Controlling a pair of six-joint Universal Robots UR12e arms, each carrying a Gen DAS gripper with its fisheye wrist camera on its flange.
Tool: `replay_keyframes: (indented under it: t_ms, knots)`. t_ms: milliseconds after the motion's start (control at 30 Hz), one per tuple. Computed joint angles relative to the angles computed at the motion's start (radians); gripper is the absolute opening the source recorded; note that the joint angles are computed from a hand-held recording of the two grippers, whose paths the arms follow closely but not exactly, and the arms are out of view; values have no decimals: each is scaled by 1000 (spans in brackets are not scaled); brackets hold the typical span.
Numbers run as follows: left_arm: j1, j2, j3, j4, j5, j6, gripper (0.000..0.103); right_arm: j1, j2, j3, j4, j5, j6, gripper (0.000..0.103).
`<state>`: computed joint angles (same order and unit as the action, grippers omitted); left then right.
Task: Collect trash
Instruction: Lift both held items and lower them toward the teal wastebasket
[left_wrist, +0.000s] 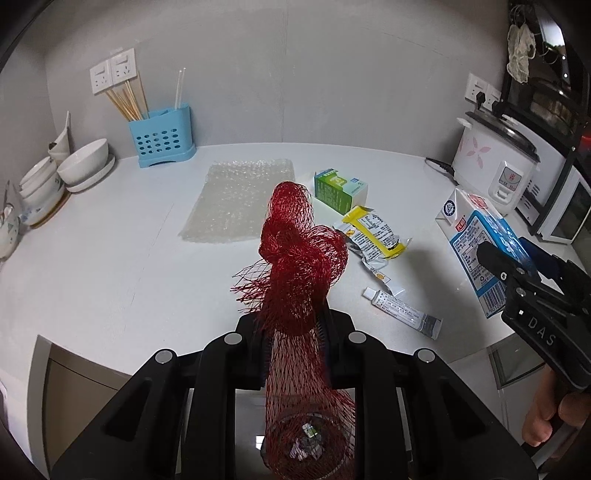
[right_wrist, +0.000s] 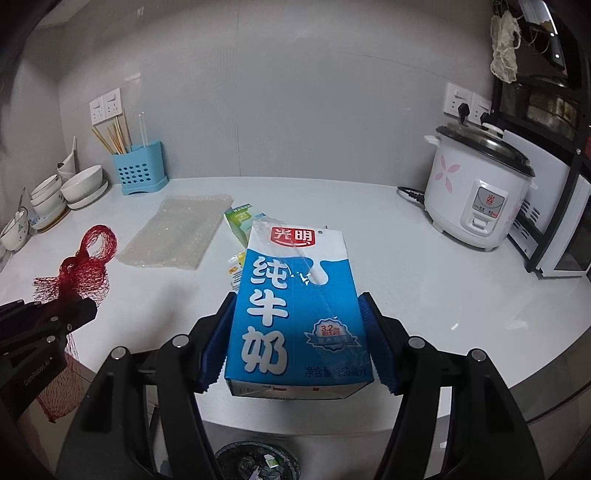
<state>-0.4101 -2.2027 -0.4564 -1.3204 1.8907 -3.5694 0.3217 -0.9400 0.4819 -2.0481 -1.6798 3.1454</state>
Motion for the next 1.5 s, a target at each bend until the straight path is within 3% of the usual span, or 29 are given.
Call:
replay_keyframes:
  t_ms: [133, 300, 600, 800, 1100, 1367, 1500]
  knots:
    - [-12, 73, -134, 90, 23, 3, 20, 12, -104, 203, -170, -1, -15, 62]
    - [-23, 156, -287, 189, 33, 1, 20, 24, -194, 378, -323, 12, -22, 62]
    - [-49, 286, -535, 354, 43, -20, 20, 38, -318, 618, -461, 79, -16, 62]
    - [-67, 348, -664, 410, 44, -26, 20, 48, -386, 761, -533, 98, -18, 62]
    - [-90, 405, -822, 413, 50, -29, 20, 55, -461, 949, -583, 115, -38, 62]
    - [-80, 421, -958, 401, 3, -107, 20, 45, -465, 1048, -496, 102, 13, 62]
    - [-70, 412, -1015, 416, -55, -156, 20, 48, -448, 1090, -469, 69, 40, 62]
